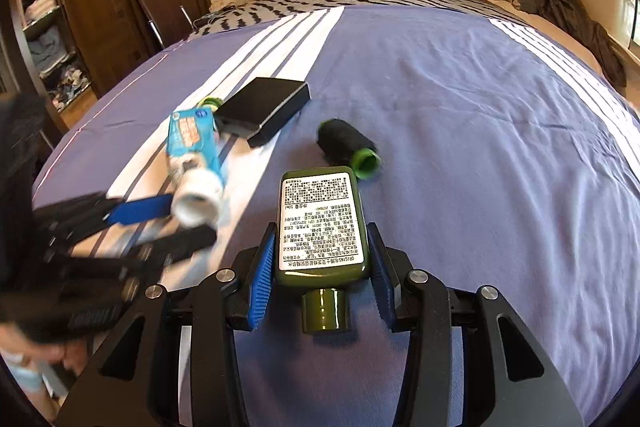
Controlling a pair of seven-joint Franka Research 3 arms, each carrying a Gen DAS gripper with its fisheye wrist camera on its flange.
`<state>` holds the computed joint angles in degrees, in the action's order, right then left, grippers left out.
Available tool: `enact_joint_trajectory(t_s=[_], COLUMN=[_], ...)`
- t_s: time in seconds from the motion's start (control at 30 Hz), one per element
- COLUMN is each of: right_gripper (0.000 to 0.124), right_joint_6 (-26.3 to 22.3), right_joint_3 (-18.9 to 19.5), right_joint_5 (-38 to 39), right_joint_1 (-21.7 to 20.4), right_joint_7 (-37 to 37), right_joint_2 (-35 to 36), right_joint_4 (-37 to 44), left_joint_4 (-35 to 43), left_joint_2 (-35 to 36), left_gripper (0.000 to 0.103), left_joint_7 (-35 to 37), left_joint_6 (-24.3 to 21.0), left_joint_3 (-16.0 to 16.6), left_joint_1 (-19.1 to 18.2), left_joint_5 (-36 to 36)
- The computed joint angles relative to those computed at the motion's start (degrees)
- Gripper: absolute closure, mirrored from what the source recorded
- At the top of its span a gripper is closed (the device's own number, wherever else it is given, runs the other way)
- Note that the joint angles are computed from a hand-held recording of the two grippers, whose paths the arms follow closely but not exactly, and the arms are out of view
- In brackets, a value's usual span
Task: Collect trash
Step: 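Grasp the green bottle with the right tool while the left tool grasps the white tape roll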
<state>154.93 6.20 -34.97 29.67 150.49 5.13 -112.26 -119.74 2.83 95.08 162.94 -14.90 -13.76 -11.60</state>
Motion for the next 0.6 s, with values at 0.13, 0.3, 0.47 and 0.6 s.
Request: enact_joint_trajectory(t_s=[0.13, 0.3, 0.47, 0.6], right_gripper=[0.08, 0.08, 0.08, 0.08], right_joint_6=[-0.4, -0.9, -0.6, -0.8], right_joint_3=[0.6, 2.1, 3.7, 5.1], right_joint_5=[-2.2, -4.7, -5.8, -7.3], right_joint_1=[0.0, -1.1, -2.0, -2.4], right_joint_7=[2.4, 5.8, 8.0, 10.2], right_joint_2=[-2.5, -4.8, -6.5, -8.5], right_joint_4=[-2.7, -4.9, -6.7, -8.0], left_joint_4=[1.0, 1.1, -1.8, -5.6], left_joint_2=[0.8, 0.5, -2.5, -6.5], left_gripper=[0.065, 0.081, 0.081, 0.081], left_joint_7=[0.1, -1.9, -2.3, -3.4], left_joint_6=[-0.1, -0.5, 0.2, 0.8], left_joint_3=[-0.1, 0.0, 0.4, 1.4], left_joint_1=[0.2, 0.3, -0.1, -1.0], left_joint_5=[-0.4, 1.7, 1.6, 1.6])
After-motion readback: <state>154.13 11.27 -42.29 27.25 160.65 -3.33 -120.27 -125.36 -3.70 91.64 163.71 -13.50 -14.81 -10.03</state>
